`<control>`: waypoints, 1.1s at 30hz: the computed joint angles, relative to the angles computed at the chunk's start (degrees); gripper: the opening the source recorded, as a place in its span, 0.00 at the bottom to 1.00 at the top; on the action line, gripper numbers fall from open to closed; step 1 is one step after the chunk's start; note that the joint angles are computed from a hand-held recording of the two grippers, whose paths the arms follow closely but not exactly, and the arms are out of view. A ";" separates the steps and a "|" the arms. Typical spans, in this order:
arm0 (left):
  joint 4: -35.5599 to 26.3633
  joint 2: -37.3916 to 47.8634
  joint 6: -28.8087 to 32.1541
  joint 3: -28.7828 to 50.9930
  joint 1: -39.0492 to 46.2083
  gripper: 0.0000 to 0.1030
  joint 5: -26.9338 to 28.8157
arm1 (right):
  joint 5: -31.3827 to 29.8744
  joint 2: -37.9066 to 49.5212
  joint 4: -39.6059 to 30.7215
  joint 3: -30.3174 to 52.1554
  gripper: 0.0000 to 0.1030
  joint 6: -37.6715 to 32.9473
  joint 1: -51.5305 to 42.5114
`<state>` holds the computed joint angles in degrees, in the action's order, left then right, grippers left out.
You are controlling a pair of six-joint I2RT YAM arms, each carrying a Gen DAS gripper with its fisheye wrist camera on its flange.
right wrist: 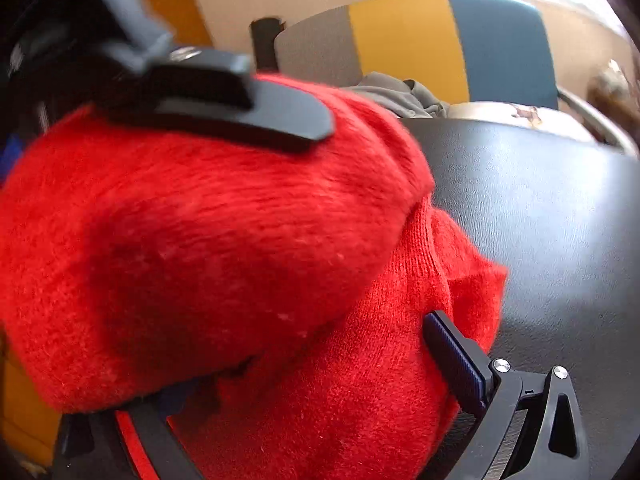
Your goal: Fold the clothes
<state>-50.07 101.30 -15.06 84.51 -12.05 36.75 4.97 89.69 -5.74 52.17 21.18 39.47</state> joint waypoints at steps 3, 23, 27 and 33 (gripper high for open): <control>-2.19 -0.26 0.93 0.41 0.43 0.24 -0.34 | 1.51 -1.44 -7.22 2.94 1.00 -4.00 1.05; -12.69 -11.38 14.80 0.68 11.18 0.28 8.75 | 2.23 -37.20 -26.46 -9.95 1.00 8.81 10.81; -8.29 -15.22 19.95 -9.43 20.88 0.28 7.29 | -4.66 -36.81 -23.09 -7.35 1.00 8.64 12.90; -1.92 -17.65 26.31 -20.57 27.86 0.28 10.62 | -14.88 -25.62 -17.07 -1.81 1.00 7.04 13.40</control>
<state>-51.99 83.65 11.25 63.94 15.80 47.38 -9.91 64.07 -22.80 50.36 28.21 52.87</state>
